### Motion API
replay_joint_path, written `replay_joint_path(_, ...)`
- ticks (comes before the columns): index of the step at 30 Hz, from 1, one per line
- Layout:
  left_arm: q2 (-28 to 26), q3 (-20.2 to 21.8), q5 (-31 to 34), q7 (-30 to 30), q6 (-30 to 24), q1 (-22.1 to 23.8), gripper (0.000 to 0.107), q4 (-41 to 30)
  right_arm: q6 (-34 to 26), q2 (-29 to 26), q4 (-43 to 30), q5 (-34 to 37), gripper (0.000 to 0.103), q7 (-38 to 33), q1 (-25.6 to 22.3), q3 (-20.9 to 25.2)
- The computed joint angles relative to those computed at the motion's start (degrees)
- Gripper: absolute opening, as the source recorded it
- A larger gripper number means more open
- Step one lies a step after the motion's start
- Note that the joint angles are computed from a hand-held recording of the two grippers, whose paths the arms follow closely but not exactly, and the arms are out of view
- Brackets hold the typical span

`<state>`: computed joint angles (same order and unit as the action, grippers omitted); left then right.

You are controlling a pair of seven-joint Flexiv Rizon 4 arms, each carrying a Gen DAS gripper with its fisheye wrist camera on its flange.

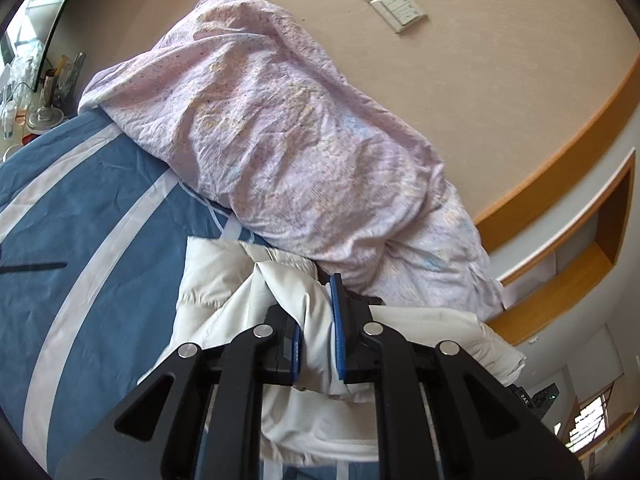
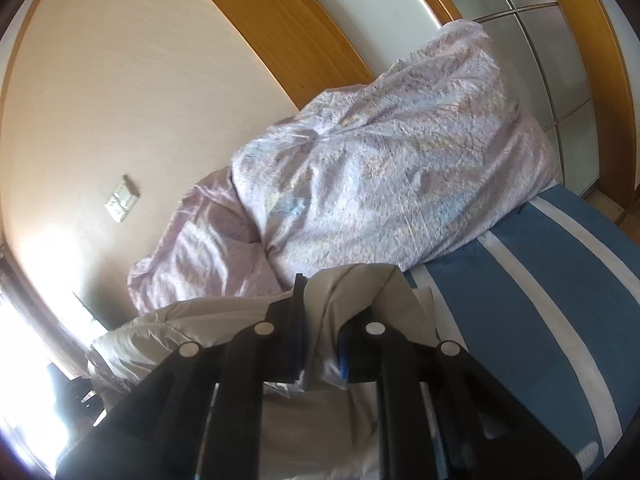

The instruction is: Fold large clothes

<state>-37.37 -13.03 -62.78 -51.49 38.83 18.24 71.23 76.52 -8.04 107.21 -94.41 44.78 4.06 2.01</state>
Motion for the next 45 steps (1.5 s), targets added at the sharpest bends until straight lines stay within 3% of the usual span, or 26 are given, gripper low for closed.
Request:
replay_joint_path(3,-3.8,-0.2,1.9,-3.0,2.1,-1.6,0.011,-4.6,-1.9,-3.9,-3.0,5.2,0.014,-4.6,1.2,-0.8)
replay_joint_path(6,-7.3,-0.6,4.9,-6.3,3.8,-2.6,0.012,-8.6,-4.3,-7.4,-5.5,14.9,0.014,-12.9,3.1,-1.4)
replay_joint_path(12,-13.0,-1.5,11.2,-11.9,4.9,-3.9,0.012,-15.8,-7.0,-12.0,-9.2,26.9,0.015,-20.8,6.5,-4.1)
replay_joint_path(18,-17.1,-1.2,16.8,-18.1,4.7,-5.1,0.018,-21.5,-12.1,-16.2,-12.8,39.1,0.027,-28.0,9.6,-5.4)
replay_joint_path(22,-18.8,-1.8,18.7,-20.7,4.3,-5.2,0.034,-23.9,-11.9,-17.9,-14.1,43.4,0.047,-30.0,11.2,-7.1)
replay_joint_path(24,-19.5,-2.4,19.1,-20.8,3.8,-5.2,0.051,-24.9,-10.0,-18.3,-14.0,43.7,0.054,-29.3,11.8,-8.4)
replay_joint_path(25,-19.6,-2.8,19.1,-20.3,4.0,-5.1,0.064,-25.1,-8.8,-18.2,-13.7,42.9,0.06,-28.2,12.3,-9.5)
replay_joint_path(26,-19.4,-3.3,18.8,-19.6,4.7,-5.0,0.078,-24.6,-7.1,-17.7,-12.8,40.2,0.064,-25.3,13.2,-11.6)
replay_joint_path(28,-17.8,-4.1,18.1,-17.0,8.0,-4.8,0.091,-22.0,-6.2,-16.2,-11.5,33.6,0.07,-20.2,14.7,-14.8)
replay_joint_path(30,-16.0,-5.0,17.3,-13.5,10.7,-4.5,0.092,-19.3,-9.5,-13.8,-10.4,26.0,0.071,-17.9,15.9,-15.7)
replay_joint_path(33,-10.5,-6.5,15.6,-2.9,18.5,-4.2,0.092,-10.9,-8.9,-13.0,-10.7,21.9,0.071,-23.6,15.0,-13.1)
replay_joint_path(37,-3.0,-10.1,11.2,15.1,26.5,-3.4,0.092,2.2,-11.1,-14.9,-12.4,24.9,0.063,-39.7,14.9,-7.1)
replay_joint_path(41,0.7,-10.3,7.7,27.6,30.8,-5.3,0.092,9.6,-16.5,-18.4,-16.1,30.3,0.057,-52.1,17.4,-5.0)
replay_joint_path(43,0.2,-8.1,8.9,28.6,32.4,-7.7,0.092,9.5,-19.9,-20.4,-18.7,34.9,0.057,-57.0,18.6,-4.4)
replay_joint_path(45,-1.7,-3.6,14.0,23.4,31.1,-10.9,0.092,6.9,-23.8,-22.2,-21.0,38.9,0.056,-60.0,19.8,-4.7)
